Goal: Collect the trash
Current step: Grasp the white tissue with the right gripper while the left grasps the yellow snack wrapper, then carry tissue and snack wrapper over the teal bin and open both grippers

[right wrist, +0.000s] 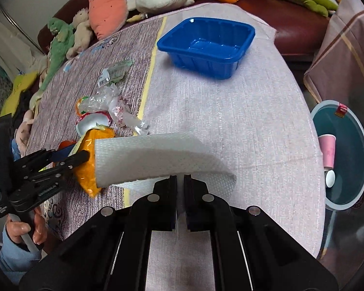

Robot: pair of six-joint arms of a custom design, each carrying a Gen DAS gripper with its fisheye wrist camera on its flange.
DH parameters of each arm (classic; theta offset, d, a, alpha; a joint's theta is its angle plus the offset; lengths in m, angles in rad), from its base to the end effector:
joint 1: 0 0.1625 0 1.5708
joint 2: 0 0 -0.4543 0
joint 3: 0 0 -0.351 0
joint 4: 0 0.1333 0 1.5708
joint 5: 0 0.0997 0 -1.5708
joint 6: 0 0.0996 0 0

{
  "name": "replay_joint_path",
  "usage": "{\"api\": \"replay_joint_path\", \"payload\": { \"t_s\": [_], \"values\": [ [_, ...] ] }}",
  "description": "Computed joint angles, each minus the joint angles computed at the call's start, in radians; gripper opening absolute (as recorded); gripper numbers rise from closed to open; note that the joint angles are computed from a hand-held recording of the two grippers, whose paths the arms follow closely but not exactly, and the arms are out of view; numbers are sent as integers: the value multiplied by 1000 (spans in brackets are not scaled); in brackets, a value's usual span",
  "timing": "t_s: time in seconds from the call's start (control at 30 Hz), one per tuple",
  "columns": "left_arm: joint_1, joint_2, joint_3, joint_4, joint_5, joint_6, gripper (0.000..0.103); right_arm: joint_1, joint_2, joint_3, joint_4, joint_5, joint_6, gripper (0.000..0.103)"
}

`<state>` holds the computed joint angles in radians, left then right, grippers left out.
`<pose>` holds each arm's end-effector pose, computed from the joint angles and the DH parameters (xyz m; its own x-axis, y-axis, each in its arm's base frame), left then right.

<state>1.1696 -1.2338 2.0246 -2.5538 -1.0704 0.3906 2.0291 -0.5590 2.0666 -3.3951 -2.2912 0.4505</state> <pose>-0.0331 -0.5417 0.2750 -0.6340 0.5829 -0.5082 0.6756 0.7372 0.0027 0.2931 -0.4412 0.0131 -0.8716 0.2376 0.4287 -0.0454 0.8317 -0.5533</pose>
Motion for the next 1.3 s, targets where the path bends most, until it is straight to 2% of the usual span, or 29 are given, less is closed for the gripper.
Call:
{"api": "replay_joint_path", "payload": {
  "t_s": [0.2,0.4,0.57,0.83,0.97,1.13,1.3],
  "values": [
    [-42,-50,31,8,-24,-35,35,-10,-34,72,-94,12,-9,5],
    [-103,-61,41,19,-54,-57,35,-15,-76,150,-178,-8,-7,5],
    [-169,-23,53,-6,-80,-72,35,-19,-132,226,-260,-51,-12,5],
    [-254,68,46,-17,-148,-110,35,-39,-224,341,-329,-133,4,5],
    [-298,113,45,-30,-173,-109,35,-83,-276,418,-381,-161,16,6],
    [-336,187,31,-34,-202,-129,35,-154,-325,520,-488,-143,27,7],
    [-363,262,15,-45,-225,-138,35,-224,-344,579,-548,-122,1,8]
  ]
}}
